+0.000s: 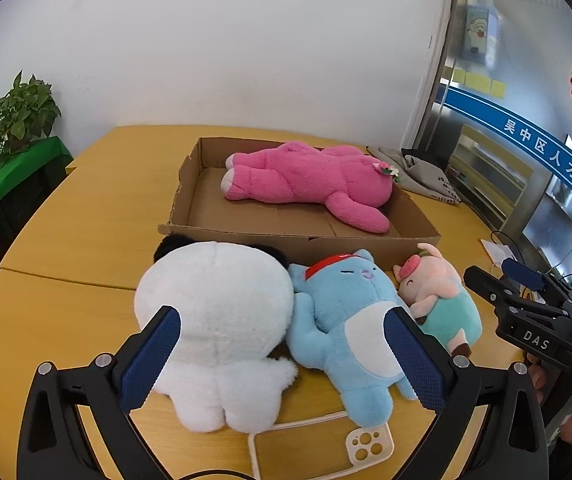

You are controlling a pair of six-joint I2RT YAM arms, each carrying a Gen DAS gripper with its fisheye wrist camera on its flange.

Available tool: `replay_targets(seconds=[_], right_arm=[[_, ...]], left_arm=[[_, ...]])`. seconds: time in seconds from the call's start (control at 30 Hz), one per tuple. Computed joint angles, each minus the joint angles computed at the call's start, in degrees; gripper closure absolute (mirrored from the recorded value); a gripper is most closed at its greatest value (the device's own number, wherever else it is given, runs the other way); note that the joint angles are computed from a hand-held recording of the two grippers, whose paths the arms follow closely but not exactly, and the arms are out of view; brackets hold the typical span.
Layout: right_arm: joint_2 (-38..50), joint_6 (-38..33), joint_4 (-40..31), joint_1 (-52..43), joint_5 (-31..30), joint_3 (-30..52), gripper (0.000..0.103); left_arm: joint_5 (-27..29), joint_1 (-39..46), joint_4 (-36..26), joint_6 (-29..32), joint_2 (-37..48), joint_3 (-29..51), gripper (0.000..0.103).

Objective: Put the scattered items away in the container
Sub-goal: 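Move both grippers back toward the white panda plush on the table, then grasp the white panda plush with both grippers and lift it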

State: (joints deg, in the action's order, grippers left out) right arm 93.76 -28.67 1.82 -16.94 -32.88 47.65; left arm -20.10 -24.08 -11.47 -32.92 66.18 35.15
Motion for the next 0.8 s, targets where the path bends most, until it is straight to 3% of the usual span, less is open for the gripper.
replay_targets(seconds=[0.13,0.23,0.4,0.47,0.6,0.7,0.8], right_arm=[[0.48,-2.91,-4.39,2.47,-5.93,-0.12,0.018],[-0.04,-4.85,-5.02,7.2,-6.28,-2.36,0.018],[0.55,-8.35,-6.18,15.29,-7.46,-6.44,0.018],[2.88,-6.1,-4.44,18.67,-6.62,-7.55,0.018],[10.49,9.09,5.59,25.97,0.67,-8.6,0.018],[13.35,12.17,13.82,31.33,7.83,-11.01,0.018],[14.71,12.55,12.86,33.91,6.88,-9.96,0.018]], left_arm=[[7.6,9.42,0.53,3.31,-1.48,-2.71,0.0],[14.38,16.83,3.53,8.66,0.44,-3.97,0.0],[29.19,29.2,10.93,17.37,14.55,-1.14,0.0],[35.77,33.25,13.82,19.73,21.91,1.32,0.0],[52.05,40.11,20.01,20.71,33.35,4.49,0.0],[53.45,40.1,20.37,22.83,34.21,4.15,0.0],[54.59,40.3,19.67,24.77,33.59,3.47,0.002]])
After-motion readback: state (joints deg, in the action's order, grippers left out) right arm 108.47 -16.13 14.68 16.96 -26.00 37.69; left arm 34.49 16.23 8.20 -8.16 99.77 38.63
